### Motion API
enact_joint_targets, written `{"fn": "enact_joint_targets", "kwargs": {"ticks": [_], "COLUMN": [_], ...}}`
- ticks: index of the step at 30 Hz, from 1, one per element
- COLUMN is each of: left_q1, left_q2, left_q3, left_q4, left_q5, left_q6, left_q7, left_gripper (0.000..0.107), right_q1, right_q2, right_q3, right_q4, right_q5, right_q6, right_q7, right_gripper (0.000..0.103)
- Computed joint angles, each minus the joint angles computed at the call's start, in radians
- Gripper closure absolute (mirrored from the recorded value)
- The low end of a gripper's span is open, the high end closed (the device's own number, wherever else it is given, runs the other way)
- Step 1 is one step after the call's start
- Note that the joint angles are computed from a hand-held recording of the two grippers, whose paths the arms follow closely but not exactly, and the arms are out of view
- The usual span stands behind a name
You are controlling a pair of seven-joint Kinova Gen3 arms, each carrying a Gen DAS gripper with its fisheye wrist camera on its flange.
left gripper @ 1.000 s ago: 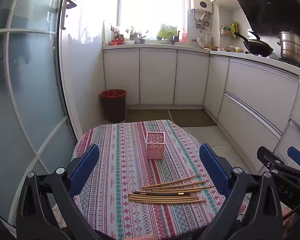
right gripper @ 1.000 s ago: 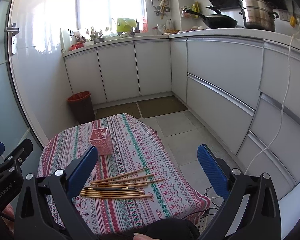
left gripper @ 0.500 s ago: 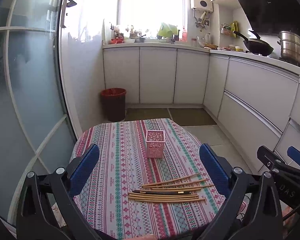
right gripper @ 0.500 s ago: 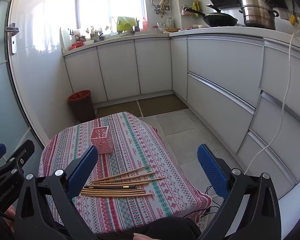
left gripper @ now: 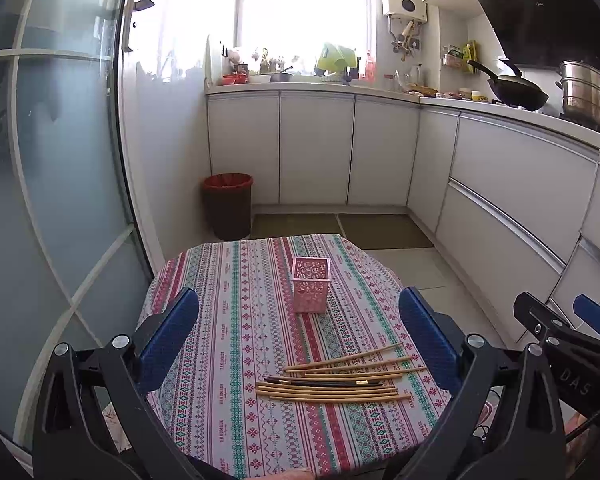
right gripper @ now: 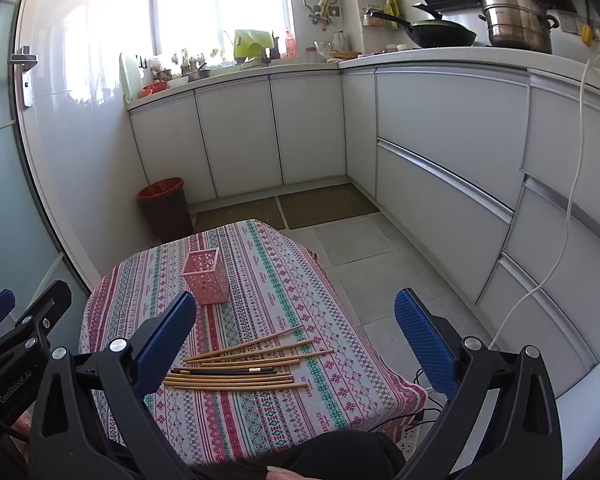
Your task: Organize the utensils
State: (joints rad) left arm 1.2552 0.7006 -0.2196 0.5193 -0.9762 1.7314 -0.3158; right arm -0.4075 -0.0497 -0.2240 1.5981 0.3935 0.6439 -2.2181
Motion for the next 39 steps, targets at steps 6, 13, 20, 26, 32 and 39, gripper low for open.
{"fn": "enact_joint_targets", "kwargs": {"ticks": [6, 13, 20, 26, 32, 39], "left_q1": [0.000, 0.000, -0.001, 0.000, 0.000, -0.103], "left_q2": [0.003, 0.000, 0.002, -0.001, -0.003, 0.013], "left_q3": [-0.002, -0.001, 0.000, 0.000, 0.003, 0.059], "left_q4": [-0.005, 0.001, 0.000, 0.005, 0.013, -0.023], "left_q5": [0.002, 0.002, 0.002, 0.002, 0.001, 0.096], "left_q6": [0.001, -0.001, -0.001, -0.003, -0.005, -0.034], "left_q7": [-0.001, -0.001, 0.001, 0.003, 0.009, -0.087], "left_gripper": [0.011, 0.011, 0.011, 0.011, 0.011, 0.011], "right_q1": [0.003, 0.005, 0.005, 0.004, 0.003, 0.028], "right_q2": [-0.001, 0.001, 0.002, 0.004, 0.004, 0.048], "right_q3": [0.003, 0.005, 0.007, 0.008, 0.008, 0.053], "right_q4": [0.003, 0.004, 0.003, -0.001, -0.002, -0.027], "right_q5": [-0.019, -0.023, -0.028, -0.034, -0.034, -0.172], "right_q6": [-0.002, 0.000, 0.001, 0.007, 0.010, 0.036], "right_q7": [0.015, 0.016, 0.022, 0.025, 0.026, 0.085], "right_gripper": [0.006, 0.006, 0.006, 0.006, 0.006, 0.006]}}
